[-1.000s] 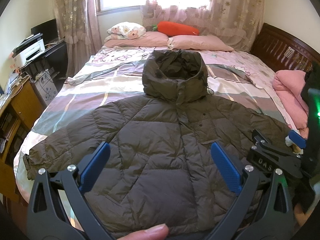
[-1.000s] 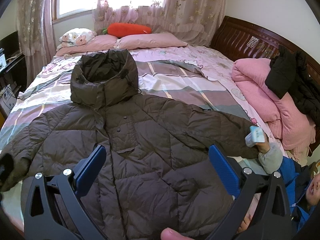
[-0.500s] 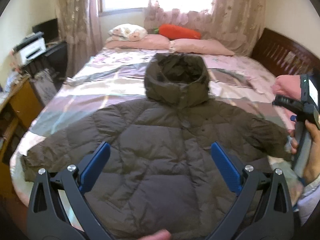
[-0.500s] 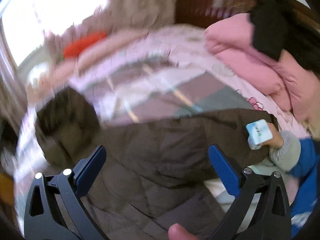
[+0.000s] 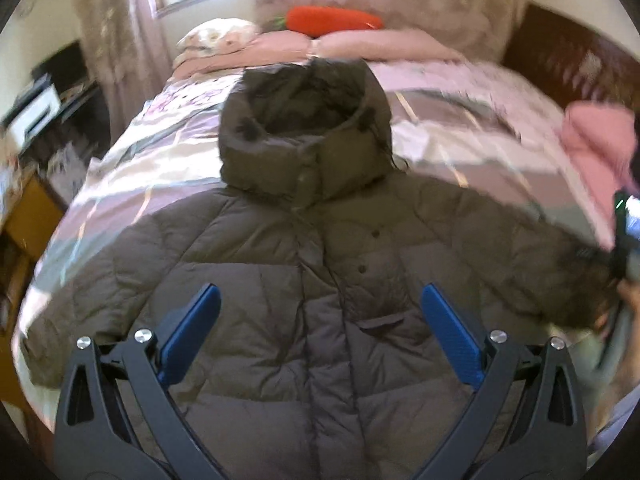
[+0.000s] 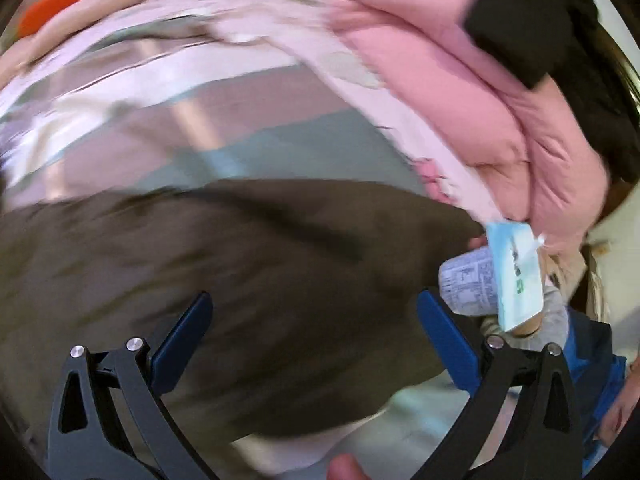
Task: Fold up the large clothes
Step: 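Grasp the jacket sleeve cuff with the right tool and lift it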
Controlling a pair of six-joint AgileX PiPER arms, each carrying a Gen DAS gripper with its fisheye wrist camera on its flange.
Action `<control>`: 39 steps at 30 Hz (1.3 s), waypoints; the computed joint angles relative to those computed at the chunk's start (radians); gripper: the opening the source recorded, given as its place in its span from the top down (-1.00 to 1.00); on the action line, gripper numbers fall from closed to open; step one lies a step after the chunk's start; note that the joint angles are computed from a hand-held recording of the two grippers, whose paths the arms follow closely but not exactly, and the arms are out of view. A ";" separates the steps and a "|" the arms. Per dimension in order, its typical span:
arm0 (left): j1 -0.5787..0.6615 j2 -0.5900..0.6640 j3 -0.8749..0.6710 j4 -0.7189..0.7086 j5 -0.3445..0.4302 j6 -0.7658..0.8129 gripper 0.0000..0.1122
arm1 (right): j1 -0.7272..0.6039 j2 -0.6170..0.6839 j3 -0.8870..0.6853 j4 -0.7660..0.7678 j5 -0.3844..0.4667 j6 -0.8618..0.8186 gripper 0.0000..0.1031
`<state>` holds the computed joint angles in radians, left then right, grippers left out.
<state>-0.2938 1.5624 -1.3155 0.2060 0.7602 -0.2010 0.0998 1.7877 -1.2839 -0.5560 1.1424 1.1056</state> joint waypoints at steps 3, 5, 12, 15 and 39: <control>-0.025 0.058 -0.058 -0.019 0.026 0.009 -0.79 | -0.089 -0.036 0.090 -0.030 -0.047 -0.010 -0.97; -0.032 0.095 -0.100 -0.035 0.057 -0.008 -0.79 | -0.156 -0.035 0.115 -0.055 -0.041 0.025 -0.97; -0.070 0.131 -0.152 -0.085 0.075 -0.028 -0.79 | -0.372 -0.113 0.229 0.115 -0.170 -0.028 -0.97; -0.081 0.133 -0.166 -0.076 0.085 -0.040 -0.79 | -0.522 -0.101 0.282 0.302 -0.278 -0.141 -0.97; 0.298 0.278 -0.550 -0.188 0.298 0.127 -0.79 | 0.325 -0.198 -0.324 0.454 -0.227 -0.359 0.62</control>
